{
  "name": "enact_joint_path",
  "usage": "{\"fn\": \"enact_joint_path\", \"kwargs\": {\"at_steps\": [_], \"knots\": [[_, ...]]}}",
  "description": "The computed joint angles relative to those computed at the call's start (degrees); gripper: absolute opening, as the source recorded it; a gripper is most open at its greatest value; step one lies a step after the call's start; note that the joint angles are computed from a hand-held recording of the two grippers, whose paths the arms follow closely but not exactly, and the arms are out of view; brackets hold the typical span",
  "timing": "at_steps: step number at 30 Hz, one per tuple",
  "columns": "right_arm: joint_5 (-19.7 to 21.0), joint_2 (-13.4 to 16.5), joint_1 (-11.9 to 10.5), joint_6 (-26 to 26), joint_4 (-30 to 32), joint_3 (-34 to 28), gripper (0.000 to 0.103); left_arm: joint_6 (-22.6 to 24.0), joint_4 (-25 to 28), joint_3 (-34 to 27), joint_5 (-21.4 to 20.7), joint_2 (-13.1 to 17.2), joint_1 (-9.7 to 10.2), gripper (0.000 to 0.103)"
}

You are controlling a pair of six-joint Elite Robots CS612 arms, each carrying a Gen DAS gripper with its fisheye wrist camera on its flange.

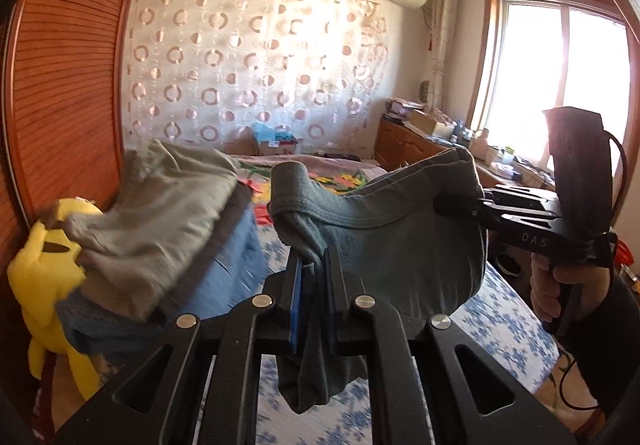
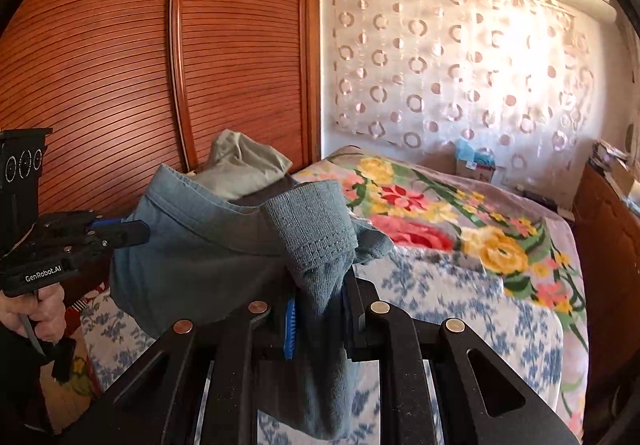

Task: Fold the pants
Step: 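Carry the folded shorts with both tools toward the clothes stack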

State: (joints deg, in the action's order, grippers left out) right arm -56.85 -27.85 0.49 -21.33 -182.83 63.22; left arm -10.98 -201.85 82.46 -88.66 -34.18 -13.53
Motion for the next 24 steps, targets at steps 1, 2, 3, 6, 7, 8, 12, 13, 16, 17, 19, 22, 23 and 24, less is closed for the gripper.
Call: {"fn": "enact_joint_path", "kwargs": {"at_steps": [1, 2, 3, 6, 7, 8, 12, 13, 16, 17, 19, 22, 23, 24], "knots": [[0.19, 0.39, 0.10, -0.35, 0.74, -1.19, 0.017, 0.11, 0.30, -0.50, 0.24, -0.01, 0.31, 0.011], [0.40, 0.80, 0.22, -0.74, 1.46, -2.47, 0.017, 0.11, 0.41, -0.88, 0.61, 0.01, 0.48, 0.011], [0.64, 1.19, 0.30, -0.99, 1.98, -3.61, 0.017, 0.15, 0.38, -1.23, 1.07, 0.05, 0.63, 0.011], [1.64, 2.72, 0.56, -1.74, 3.69, -7.60, 0.017, 0.11, 0.03, -1.93, 2.43, 0.17, 1.09, 0.011], [1.90, 3.17, 0.70, -1.97, 4.17, -8.70, 0.017, -0.01, 0.07, -2.16, 2.72, 0.23, 1.19, 0.011], [2.14, 3.86, 0.82, -2.23, 4.91, -10.29, 0.017, -0.17, 0.25, -2.53, 3.24, 0.34, 1.30, 0.011], [2.98, 6.80, 1.23, -3.48, 8.03, -16.27, 0.017, -0.41, 1.51, -4.09, 5.54, 1.06, 1.65, 0.011], [3.28, 7.43, 1.25, -3.85, 8.68, -17.36, 0.017, -0.52, 2.09, -4.62, 5.90, 1.28, 1.71, 0.011], [3.76, 9.47, 1.37, -4.74, 11.52, -21.20, 0.017, -1.04, 2.97, -5.52, 7.33, 1.81, 1.84, 0.011], [3.97, 9.96, 1.32, -4.98, 12.35, -22.16, 0.017, -1.32, 2.90, -5.13, 7.47, 1.61, 1.92, 0.011], [4.14, 10.99, 1.32, -5.40, 13.84, -24.31, 0.017, -1.88, 3.23, -5.48, 7.88, 1.84, 1.94, 0.011], [4.22, 12.83, 1.43, -5.90, 16.20, -28.24, 0.017, -2.24, 3.32, -6.09, 8.31, 2.21, 2.09, 0.011], [4.08, 13.61, 1.48, -6.02, 17.12, -29.90, 0.017, -2.41, 3.26, -6.32, 8.46, 2.36, 2.15, 0.011], [4.37, 14.18, 1.55, -6.41, 18.12, -31.27, 0.017, -2.66, 3.16, -6.48, 8.54, 2.51, 2.20, 0.011]]}}
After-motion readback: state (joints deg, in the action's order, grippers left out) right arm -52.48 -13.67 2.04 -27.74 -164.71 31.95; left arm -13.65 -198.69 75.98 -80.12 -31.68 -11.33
